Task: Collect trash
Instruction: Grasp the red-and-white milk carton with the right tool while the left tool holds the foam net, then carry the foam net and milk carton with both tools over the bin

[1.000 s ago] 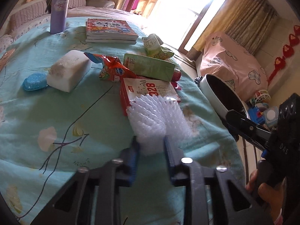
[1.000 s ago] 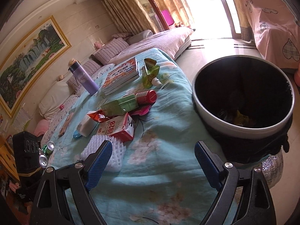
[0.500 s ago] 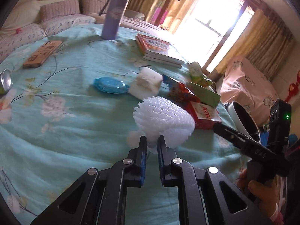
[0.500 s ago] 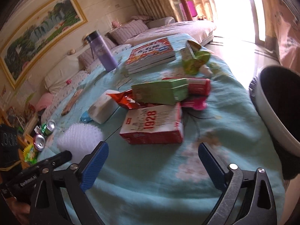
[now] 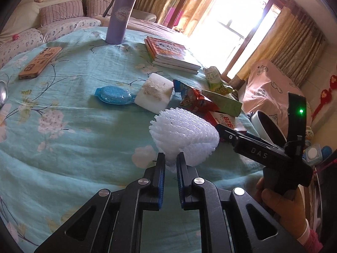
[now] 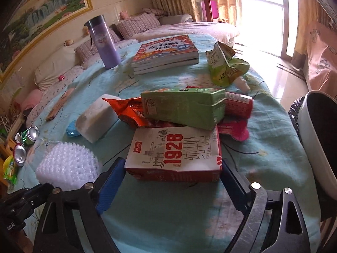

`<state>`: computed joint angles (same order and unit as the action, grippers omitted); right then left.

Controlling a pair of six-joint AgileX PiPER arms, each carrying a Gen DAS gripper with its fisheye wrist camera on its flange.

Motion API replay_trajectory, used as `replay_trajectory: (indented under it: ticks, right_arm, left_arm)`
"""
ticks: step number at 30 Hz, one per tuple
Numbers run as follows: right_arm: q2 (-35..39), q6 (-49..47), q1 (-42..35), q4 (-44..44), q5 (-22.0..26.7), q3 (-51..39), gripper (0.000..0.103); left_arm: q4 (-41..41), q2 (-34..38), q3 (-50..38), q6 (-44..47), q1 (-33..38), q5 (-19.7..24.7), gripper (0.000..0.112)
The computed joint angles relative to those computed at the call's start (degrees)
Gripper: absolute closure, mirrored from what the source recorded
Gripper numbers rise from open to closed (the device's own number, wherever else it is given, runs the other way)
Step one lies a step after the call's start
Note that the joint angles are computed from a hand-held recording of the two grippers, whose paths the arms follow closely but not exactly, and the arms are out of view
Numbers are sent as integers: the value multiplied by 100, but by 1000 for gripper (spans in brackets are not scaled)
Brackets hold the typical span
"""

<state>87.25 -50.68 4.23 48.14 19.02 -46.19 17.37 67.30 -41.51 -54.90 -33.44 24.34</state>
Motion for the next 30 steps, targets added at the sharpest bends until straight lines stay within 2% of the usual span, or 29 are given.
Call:
replay_trajectory:
  ticks: [4, 7, 14, 19, 25, 30]
  right_arm:
    - [-347, -1071, -448, 890, 427, 224, 14]
    - [-610, -1556, -809, 1211, 777, 375, 14]
    - [-941, -2033, -2046, 1490, 1821, 457, 14]
    - [-985, -2288, -2937, 1563, 2393, 374, 14]
    - [-1012, -2495, -3842, 1556, 2850, 216, 14]
    - [-780, -2693, -4476, 1577, 3095, -9, 14]
  left_arm:
    - [-32, 81, -66, 16, -66, -37, 103]
    - [154, 194, -191, -153, -218, -22, 103]
    - [214, 650, -614, -176, -585, -99, 103]
    - [270, 1086, -1085, -95, -839, -107, 103]
    - [111, 1676, -1688, 172, -1034, -158, 103]
    - [183, 2219, -2375, 266, -1282, 12, 103]
